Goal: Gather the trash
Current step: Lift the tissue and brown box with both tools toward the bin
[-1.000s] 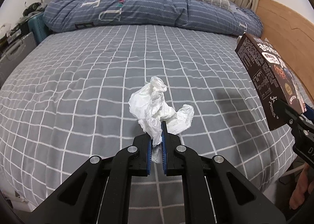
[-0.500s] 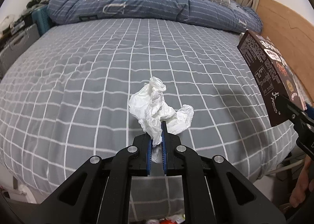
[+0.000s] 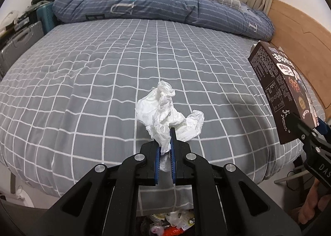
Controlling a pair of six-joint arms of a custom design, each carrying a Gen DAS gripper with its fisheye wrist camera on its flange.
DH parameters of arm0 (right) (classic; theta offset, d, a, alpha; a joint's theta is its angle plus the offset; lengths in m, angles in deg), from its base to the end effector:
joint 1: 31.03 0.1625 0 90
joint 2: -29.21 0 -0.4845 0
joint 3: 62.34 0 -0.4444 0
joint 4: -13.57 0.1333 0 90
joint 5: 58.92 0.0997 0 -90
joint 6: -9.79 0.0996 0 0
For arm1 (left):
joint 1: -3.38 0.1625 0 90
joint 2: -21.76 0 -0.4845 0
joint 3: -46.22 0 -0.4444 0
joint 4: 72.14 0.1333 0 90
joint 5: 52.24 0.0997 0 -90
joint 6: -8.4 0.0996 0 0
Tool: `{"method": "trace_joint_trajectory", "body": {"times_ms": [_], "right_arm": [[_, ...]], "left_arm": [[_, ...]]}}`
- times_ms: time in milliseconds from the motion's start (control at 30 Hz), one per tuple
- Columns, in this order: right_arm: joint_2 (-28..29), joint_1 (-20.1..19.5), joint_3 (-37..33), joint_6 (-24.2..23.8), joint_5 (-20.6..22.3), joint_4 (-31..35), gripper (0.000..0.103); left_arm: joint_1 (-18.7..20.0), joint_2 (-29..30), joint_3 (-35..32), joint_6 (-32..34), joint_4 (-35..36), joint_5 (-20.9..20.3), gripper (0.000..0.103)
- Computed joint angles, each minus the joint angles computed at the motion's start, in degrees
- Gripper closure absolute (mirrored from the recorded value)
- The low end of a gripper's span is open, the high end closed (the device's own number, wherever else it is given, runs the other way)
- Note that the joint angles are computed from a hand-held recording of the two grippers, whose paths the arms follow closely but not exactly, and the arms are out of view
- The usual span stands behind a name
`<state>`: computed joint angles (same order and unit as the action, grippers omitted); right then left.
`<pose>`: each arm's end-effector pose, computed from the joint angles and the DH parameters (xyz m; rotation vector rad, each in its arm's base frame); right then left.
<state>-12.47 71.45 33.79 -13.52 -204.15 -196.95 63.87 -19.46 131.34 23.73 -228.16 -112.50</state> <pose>0.2043 -0.6846 0.1912 -0.0304 -1.9553 1.1071 -0.2398 -0.7945 0.1310 0.8715 2.4679 -0.5926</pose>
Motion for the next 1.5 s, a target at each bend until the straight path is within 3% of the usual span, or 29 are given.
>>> {"method": "trace_joint_trajectory", "body": {"times_ms": [1167, 1500], "right_arm": [[-1.00, 5.63, 15.13, 10.97, -4.77, -0.58, 0.016], [-1.63, 7.97, 20.15, 18.67, -4.50, 4.64, 0.016]], "left_arm": [[-0.85, -12.97, 19.91, -1.16, -5.02, 2.19, 0.096], [-1.25, -17.18, 25.62, -2.78, -4.91, 2.75, 0.096]]}}
